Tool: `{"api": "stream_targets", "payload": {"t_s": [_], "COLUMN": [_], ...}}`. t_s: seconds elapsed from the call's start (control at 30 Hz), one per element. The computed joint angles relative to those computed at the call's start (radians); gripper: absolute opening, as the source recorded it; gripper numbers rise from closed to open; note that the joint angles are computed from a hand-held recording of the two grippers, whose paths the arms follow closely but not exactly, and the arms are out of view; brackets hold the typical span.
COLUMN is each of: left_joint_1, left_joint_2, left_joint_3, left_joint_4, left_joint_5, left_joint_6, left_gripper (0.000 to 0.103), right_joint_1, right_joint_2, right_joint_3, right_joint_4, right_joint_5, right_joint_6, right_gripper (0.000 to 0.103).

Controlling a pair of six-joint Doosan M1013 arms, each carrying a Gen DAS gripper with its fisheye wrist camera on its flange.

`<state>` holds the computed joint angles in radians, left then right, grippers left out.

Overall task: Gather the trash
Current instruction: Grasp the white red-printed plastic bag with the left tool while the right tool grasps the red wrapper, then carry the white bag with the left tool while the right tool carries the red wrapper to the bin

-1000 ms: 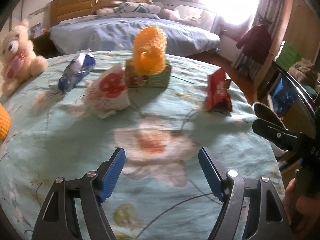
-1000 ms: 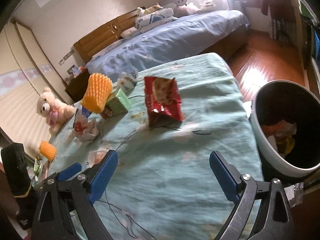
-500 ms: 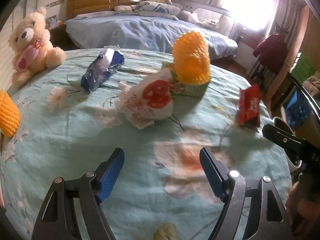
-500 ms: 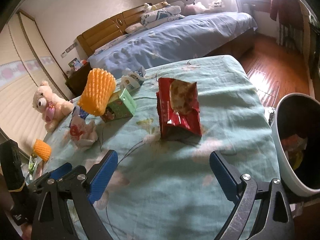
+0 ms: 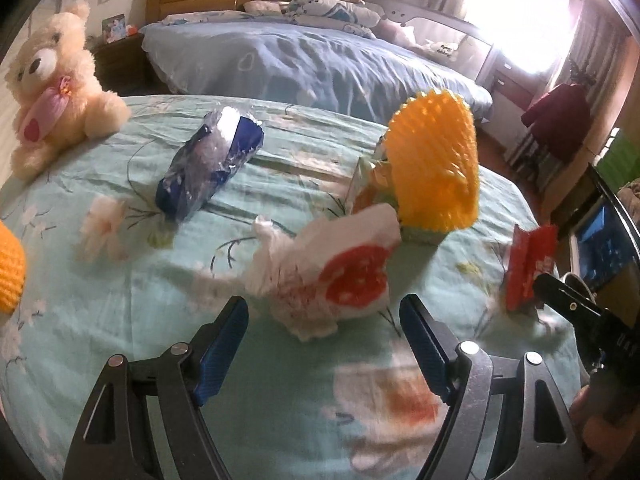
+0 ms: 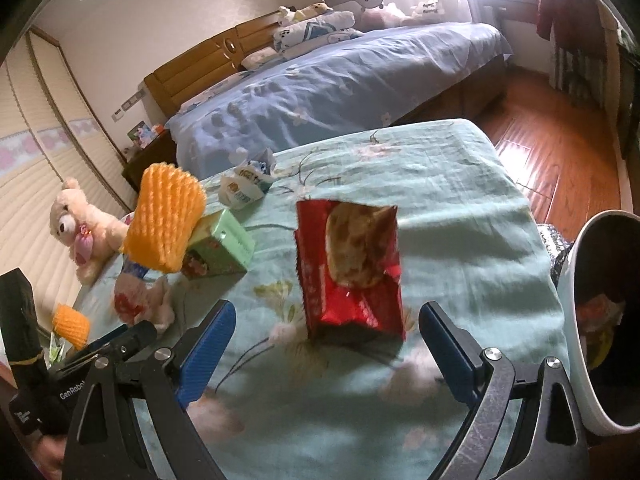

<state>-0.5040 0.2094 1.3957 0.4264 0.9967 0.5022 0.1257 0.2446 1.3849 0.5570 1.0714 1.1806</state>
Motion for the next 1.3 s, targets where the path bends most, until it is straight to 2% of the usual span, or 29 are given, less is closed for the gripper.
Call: {"api": "stream_targets", "payload": {"t_s": [0.2, 0.23, 0.27, 0.3, 0.33, 0.4, 0.47, 0.5, 0.6, 0.67, 0.93, 1.3], "left_joint_1": [0.013, 0.012, 0.011, 0.013, 0.013, 0.013, 0.011, 0.007, -0.004, -0.017, -0.071, -0.118], "left_joint_2": [0.012, 0.011, 0.010, 0.007, 0.003, -0.004, -0.012, -0.018, -0.033, -0.040, -0.045, -0.023], "left_joint_3": [0.002, 0.005, 0.007, 0.013, 0.018, 0.027, 0.036, 0.042, 0.056, 0.061, 0.051, 0.002], "left_joint_4": [-0.001, 0.007, 0.009, 0.000, -0.001, -0.002, -0.002, 0.000, -0.007, -0.005, -0.028, -0.061], "left_joint_5": [-0.005, -0.009, -0.013, -0.027, -0.036, -0.051, -0.060, -0.063, -0.075, -0.078, -0.083, -0.085], "left_joint_6": [-0.024, -0.027, -0.025, -0.017, -0.017, -0.018, -0.022, -0.026, -0.030, -0.026, 0.046, 0.146], "left_gripper": [0.072, 0.065, 0.055, 0.052, 0.049, 0.047, 0.046, 0.045, 0.045, 0.045, 0.045, 0.045], "right_joint_1": [0.003, 0.002, 0.001, 0.001, 0.001, -0.001, -0.003, -0.005, -0.011, -0.016, -0.046, -0.092], "right_joint_2": [0.012, 0.013, 0.014, 0.016, 0.018, 0.018, 0.008, 0.003, -0.013, -0.022, -0.064, -0.103], "right_joint_3": [-0.008, -0.009, -0.010, -0.013, -0.014, -0.012, -0.001, 0.004, 0.019, 0.027, 0.063, 0.088], "right_joint_4": [-0.022, -0.024, -0.025, -0.026, -0.027, -0.023, -0.013, -0.005, 0.010, 0.021, 0.059, 0.068], "right_joint_5": [-0.007, -0.008, -0.004, 0.004, 0.013, 0.015, 0.008, 0.008, 0.014, 0.019, 0.028, 0.037], "right_joint_6": [0.013, 0.015, 0.017, 0.019, 0.021, 0.014, -0.008, -0.017, -0.031, -0.041, -0.067, -0.064], "right_gripper": [0.091, 0.083, 0.069, 0.062, 0.049, 0.048, 0.044, 0.038, 0.037, 0.028, 0.026, 0.026]}}
